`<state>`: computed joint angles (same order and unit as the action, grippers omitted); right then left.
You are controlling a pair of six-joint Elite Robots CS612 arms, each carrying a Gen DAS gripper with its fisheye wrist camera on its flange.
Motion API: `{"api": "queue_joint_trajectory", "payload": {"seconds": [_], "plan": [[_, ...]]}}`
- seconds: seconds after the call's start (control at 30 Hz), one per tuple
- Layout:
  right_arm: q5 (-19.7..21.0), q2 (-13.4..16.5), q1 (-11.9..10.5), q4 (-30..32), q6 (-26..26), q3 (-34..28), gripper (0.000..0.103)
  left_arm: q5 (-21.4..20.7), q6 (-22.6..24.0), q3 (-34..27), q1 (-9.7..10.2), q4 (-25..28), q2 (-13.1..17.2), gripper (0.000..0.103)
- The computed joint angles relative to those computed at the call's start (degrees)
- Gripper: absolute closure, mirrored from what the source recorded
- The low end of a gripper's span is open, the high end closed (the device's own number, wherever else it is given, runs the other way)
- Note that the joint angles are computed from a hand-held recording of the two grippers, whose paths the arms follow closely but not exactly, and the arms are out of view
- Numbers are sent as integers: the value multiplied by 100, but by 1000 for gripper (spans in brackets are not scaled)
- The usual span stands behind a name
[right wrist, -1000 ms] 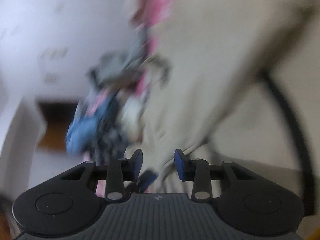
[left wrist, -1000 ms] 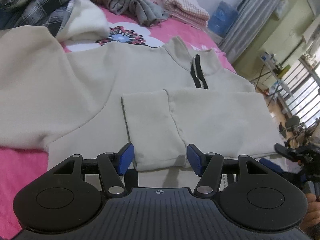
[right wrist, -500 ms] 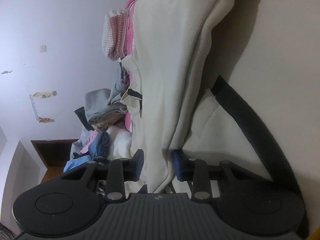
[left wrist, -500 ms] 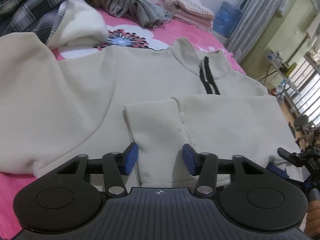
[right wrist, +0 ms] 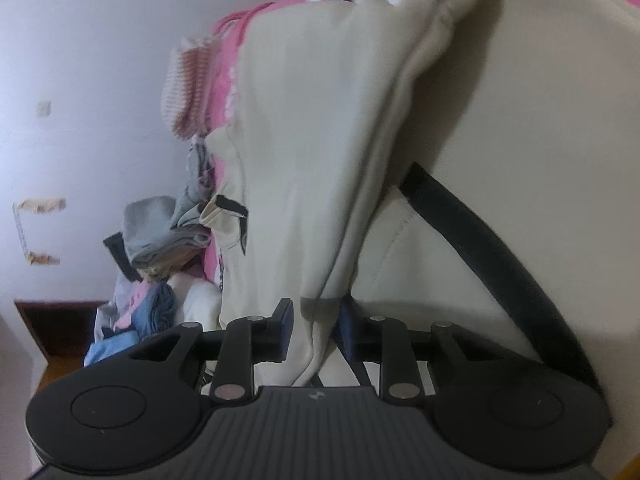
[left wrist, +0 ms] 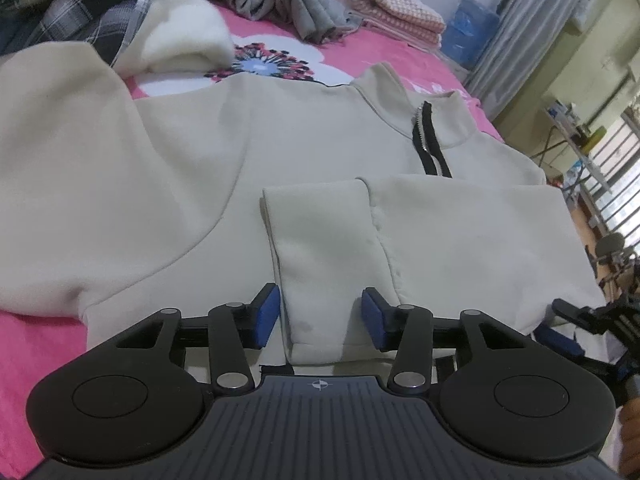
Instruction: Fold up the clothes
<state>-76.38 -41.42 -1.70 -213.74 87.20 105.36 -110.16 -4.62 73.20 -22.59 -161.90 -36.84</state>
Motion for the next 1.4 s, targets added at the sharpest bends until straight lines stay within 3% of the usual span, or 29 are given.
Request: {"api": "queue_joint_trajectory", "payload": {"seconds": [0.1, 0.23, 0.33, 0.47, 0.5, 0.53, 0.63, 0.87, 1.2, 1.4], "plan": [[-33, -42, 26, 138, 183, 3, 75, 152, 129, 60, -35, -111, -21, 71], [-122, -101, 44, 295, 152, -5, 64, 243, 154, 105, -44, -225, -28, 87], [-174, -72, 43, 361, 44, -68, 63, 310, 170, 134, -69, -323, -28, 90], [-265, 5, 51, 232, -17, -118, 71, 485, 107, 243, -114, -593, -46, 93], [-285, 12, 53, 198, -47, -116, 75, 511, 87, 268, -120, -658, -53, 94], [-308, 13, 55, 169, -69, -108, 89, 537, 66, 293, -126, -722, -59, 95], [-329, 12, 60, 53, -129, -100, 95, 561, -94, 300, -113, -881, -61, 96], [-159, -23, 66, 14, -769, -229, 96, 704, -268, 194, -62, -1231, -14, 96], [169, 16, 119, 281, -1091, -365, 97, 906, -306, 62, -13, -1213, 62, 96], [267, 52, 125, 459, -977, -329, 97, 1040, -191, 62, -26, -1229, 113, 96]]}}
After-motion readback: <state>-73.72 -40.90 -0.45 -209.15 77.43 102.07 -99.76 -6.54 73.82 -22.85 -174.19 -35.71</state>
